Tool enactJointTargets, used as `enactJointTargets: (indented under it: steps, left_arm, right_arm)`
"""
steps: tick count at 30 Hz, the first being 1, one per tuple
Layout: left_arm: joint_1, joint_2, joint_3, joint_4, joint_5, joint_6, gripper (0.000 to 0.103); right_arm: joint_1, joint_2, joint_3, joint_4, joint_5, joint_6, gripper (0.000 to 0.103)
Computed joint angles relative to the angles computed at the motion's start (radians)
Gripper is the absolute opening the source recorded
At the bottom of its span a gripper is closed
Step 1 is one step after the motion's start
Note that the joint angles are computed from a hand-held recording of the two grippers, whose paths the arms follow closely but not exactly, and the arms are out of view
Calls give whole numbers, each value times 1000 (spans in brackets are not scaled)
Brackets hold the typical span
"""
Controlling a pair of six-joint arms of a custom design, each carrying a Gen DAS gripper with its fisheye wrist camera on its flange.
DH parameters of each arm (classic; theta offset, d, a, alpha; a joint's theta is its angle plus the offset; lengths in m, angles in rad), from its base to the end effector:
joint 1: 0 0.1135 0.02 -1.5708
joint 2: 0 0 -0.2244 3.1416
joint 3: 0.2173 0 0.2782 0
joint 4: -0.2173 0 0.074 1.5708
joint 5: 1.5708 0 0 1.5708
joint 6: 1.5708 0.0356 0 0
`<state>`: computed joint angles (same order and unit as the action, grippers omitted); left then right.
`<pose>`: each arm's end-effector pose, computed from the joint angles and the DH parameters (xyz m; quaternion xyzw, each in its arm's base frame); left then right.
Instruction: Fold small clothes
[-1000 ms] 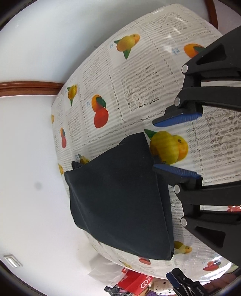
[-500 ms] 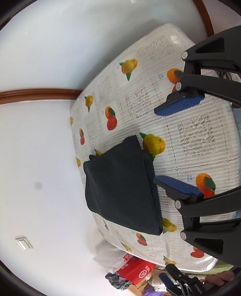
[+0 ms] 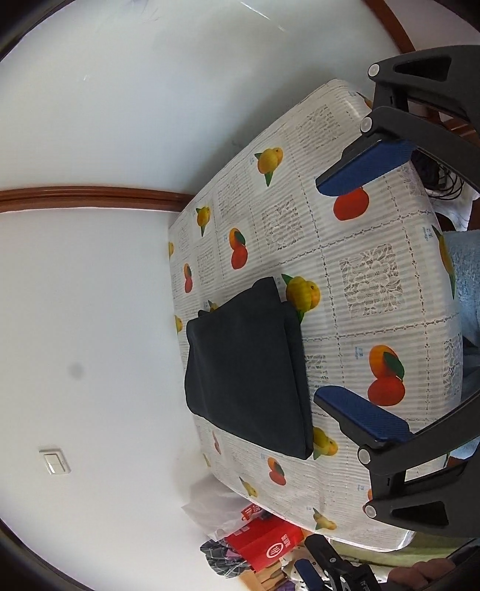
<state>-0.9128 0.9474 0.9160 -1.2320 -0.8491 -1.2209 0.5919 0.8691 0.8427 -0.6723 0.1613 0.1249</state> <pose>0.1385 -0.1355 0.2542 -0.2005 0.8801 0.0744 0.4238 0.1956 0.1246 0.2675 -0.1759 0.8868 0.0793 0.4199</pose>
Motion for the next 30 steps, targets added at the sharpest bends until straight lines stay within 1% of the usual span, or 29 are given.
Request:
enactJointTargets:
  steps: [3,15,30]
  left_arm:
    - [-9,3,0,-11,-5,-18,98]
    - [-33,-8,-7,-35,-16,-61,98]
    - [-48,-31,-13,-65,-22,-97,98]
  right_arm:
    - [6,-32,-14,-12,10,3,101]
    - [3,-73,-19,-33,8,11,101]
    - [38,-70,-11,-48,38,19,101]
